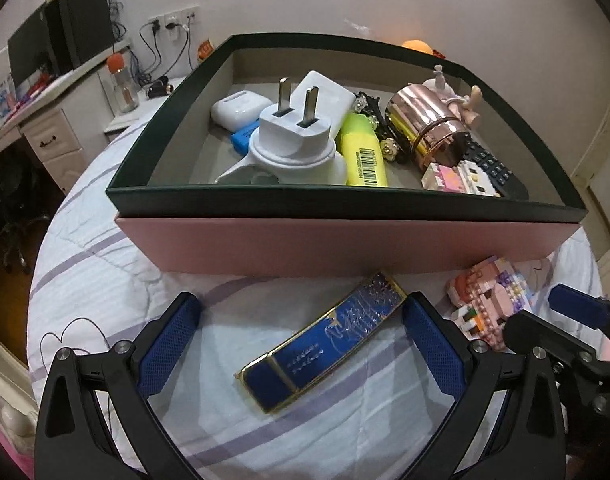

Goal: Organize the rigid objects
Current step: 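Grasp the blue lighter box with the left tool while the right tool grasps the pink block donut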

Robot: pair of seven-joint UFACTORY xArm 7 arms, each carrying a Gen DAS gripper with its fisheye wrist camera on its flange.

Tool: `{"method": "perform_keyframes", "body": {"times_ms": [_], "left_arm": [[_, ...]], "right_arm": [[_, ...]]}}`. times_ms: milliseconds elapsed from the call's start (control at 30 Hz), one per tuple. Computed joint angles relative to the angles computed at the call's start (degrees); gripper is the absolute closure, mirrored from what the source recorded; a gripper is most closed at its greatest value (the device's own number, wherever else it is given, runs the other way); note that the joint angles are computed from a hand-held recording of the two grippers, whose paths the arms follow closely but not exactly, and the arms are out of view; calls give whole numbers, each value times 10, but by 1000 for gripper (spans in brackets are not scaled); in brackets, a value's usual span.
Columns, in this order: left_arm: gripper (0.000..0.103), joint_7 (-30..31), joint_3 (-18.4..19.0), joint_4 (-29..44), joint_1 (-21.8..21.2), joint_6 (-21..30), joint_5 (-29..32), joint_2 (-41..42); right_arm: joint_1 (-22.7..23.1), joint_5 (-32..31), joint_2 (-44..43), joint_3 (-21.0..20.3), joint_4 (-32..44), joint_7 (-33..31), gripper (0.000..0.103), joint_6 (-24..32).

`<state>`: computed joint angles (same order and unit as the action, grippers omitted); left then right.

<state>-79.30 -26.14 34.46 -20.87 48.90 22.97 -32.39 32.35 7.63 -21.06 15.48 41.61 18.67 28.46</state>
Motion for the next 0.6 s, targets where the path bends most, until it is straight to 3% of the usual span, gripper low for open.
{"method": "perform_keyframes", "body": {"times_ms": [67,167,400,600], "left_arm": [[6,-5,2,-5,2,-11,4,-5],[24,-5,-1,-8,6,-5,9,-13],[80,17,15,-62,-13,-2,-20,-95],[82,34,7,-94,-21,9,-60,-154]], "right_arm": [[4,7,-1,-4,-2,-6,22,-2],[7,13,-2,-8,-4,-14,22,-2],[11,22,0,-6,-2,-21,22,-5],[7,2,14,11,9,-4,22,-11]]}}
